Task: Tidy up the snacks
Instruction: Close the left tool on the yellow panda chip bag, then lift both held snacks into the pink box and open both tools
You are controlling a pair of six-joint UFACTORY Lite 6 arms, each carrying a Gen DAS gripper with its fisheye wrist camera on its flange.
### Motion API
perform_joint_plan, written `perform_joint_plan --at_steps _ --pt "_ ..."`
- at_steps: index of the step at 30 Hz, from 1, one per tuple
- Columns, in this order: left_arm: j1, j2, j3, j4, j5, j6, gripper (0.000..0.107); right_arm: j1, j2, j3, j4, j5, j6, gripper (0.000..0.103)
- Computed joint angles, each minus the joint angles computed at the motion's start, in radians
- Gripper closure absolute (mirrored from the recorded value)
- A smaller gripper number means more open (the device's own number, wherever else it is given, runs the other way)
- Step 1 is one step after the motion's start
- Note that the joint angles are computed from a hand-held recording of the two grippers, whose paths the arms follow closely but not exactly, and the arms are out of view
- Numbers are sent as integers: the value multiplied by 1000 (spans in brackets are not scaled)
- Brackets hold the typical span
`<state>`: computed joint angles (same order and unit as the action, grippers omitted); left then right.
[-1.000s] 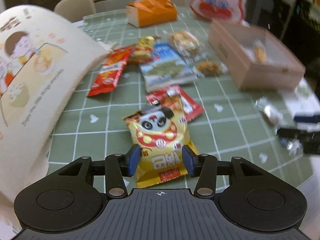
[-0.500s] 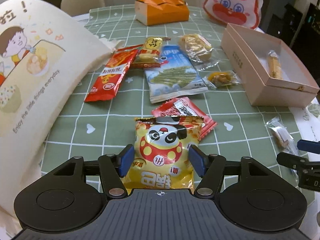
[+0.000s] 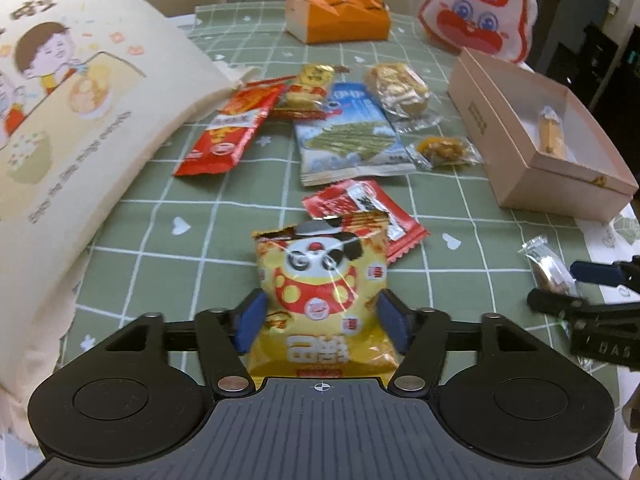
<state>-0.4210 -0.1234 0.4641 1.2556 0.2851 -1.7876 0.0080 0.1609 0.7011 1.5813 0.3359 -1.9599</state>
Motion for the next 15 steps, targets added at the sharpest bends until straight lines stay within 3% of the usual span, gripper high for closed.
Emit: perform_joint_plan --at_steps 1,5,9,15 --pt "-1 24 13 9 -3 -2 32 -9 2 -4 38 0 -31 38" --pt "-22 46 16 81 20 -70 35 -28 -15 -15 34 3 -23 66" --pt "-34 -62 -51 -19 -40 34 38 -73 -60 -37 -99 40 85 67" --pt "-242 -288 -137 -474 13 381 49 -270 -272 -149 -273 161 122 67"
